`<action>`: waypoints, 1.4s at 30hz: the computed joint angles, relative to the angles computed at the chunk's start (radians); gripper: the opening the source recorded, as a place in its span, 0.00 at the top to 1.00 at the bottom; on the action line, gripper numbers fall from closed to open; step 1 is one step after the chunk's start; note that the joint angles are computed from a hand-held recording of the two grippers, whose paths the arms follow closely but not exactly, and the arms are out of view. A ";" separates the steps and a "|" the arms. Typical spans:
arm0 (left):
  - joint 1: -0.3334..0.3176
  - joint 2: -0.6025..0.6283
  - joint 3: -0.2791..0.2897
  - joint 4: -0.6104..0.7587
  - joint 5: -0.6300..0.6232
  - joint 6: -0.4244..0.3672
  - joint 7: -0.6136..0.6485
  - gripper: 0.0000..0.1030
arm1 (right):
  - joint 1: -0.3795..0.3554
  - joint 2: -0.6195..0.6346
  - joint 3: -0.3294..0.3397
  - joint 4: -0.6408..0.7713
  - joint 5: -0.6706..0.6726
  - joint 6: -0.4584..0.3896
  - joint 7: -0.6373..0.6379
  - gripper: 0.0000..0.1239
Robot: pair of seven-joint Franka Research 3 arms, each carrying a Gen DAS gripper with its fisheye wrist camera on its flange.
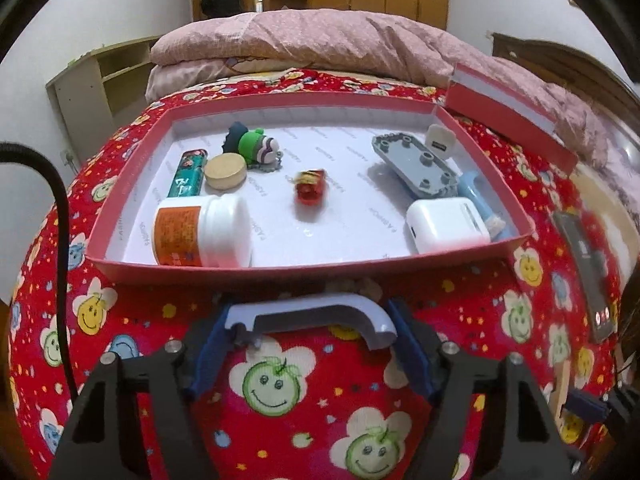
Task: Organize rigid objects
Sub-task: 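Grasp the wooden clothespin with the right tool while the left tool grasps the grey curved handle, then lift and carry the clothespin and grey handle over the tray with both tools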
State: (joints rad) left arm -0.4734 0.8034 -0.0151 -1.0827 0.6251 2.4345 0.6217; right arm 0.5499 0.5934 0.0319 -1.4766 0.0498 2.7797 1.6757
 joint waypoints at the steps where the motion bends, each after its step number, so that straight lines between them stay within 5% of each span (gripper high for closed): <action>1: 0.001 -0.004 -0.001 -0.007 -0.001 0.003 -0.001 0.25 | 0.004 0.001 -0.006 0.000 -0.003 0.003 0.006 0.74; 10: 0.002 -0.103 0.003 -0.150 0.044 0.055 -0.037 0.25 | -0.024 0.003 0.031 -0.001 0.043 0.018 -0.009 0.90; 42: 0.088 -0.309 -0.041 -0.411 0.136 0.120 -0.216 0.25 | 0.005 0.081 0.044 0.175 0.078 -0.054 -0.106 0.90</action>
